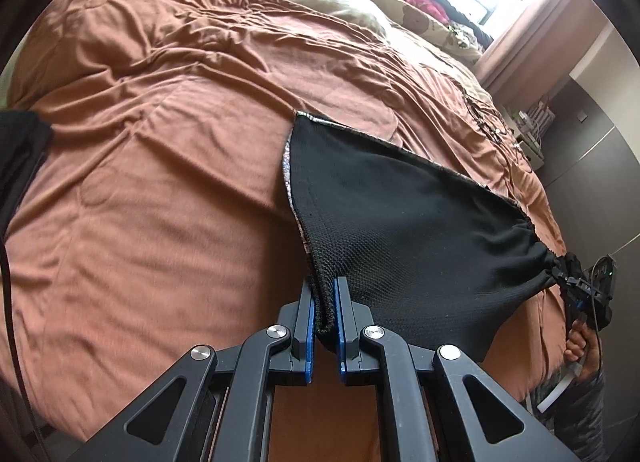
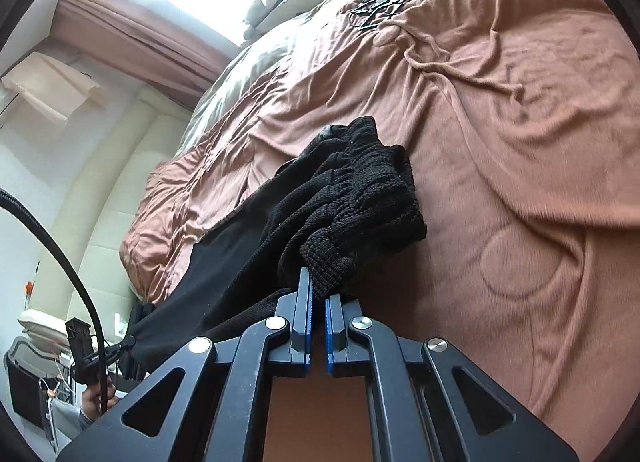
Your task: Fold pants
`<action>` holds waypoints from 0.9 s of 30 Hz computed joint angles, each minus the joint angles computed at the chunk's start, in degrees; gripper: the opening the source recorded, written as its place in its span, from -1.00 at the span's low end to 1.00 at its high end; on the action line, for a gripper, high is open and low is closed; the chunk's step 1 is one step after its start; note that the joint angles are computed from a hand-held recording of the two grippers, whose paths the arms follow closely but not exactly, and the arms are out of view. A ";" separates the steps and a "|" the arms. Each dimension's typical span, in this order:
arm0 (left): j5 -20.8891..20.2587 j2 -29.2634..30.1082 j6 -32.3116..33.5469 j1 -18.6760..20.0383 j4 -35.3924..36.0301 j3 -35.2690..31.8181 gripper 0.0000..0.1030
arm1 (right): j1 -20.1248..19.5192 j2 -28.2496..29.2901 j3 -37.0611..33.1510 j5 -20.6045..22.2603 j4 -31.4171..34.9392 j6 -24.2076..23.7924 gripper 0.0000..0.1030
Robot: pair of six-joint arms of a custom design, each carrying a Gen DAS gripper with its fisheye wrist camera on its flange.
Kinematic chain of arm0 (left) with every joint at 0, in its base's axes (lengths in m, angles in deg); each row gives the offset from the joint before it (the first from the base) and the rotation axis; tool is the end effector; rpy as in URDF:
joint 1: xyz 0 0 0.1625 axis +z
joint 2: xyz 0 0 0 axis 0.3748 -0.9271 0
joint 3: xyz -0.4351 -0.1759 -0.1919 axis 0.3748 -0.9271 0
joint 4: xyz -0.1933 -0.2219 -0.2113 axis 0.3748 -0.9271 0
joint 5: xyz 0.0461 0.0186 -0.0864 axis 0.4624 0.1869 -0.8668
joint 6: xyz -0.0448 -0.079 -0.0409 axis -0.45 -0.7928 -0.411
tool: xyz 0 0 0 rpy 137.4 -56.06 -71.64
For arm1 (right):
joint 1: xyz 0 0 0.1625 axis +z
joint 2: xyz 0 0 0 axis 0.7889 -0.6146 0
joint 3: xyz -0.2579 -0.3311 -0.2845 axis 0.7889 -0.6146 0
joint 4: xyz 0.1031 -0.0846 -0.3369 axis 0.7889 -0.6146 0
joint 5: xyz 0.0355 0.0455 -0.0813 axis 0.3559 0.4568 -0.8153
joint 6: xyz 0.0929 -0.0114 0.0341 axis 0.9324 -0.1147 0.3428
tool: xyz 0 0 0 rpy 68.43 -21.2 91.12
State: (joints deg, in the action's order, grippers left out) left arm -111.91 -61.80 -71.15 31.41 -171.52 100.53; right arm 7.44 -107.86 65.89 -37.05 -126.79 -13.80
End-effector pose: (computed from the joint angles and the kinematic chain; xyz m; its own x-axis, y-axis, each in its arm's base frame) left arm -0.1938 -0.5772 0.0977 -0.9133 0.0493 -0.4044 0.2336 0.8766 -0.4207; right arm -0.1181 -0.5199 0.4002 -0.9962 0.0713 0.0509 0.0134 0.6981 -0.7159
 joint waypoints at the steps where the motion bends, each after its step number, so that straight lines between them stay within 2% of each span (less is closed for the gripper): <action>1: 0.00 -0.35 -0.52 -0.27 -0.66 1.14 -0.83 | -0.16 -0.28 0.47 0.23 -0.04 -0.10 -0.97; 18: -1.63 -2.82 -7.95 -3.36 -11.50 16.28 -0.83 | -2.34 -5.17 7.10 0.89 0.71 -5.21 -0.97; 24: -4.27 -0.71 -8.41 -0.49 -14.17 16.80 -0.82 | -1.76 -3.68 7.55 -2.54 -1.96 -5.34 -0.96; 27: -5.44 0.82 -8.62 1.43 -15.69 16.41 -0.82 | -0.12 -2.03 7.79 -7.06 -5.10 -5.40 -0.93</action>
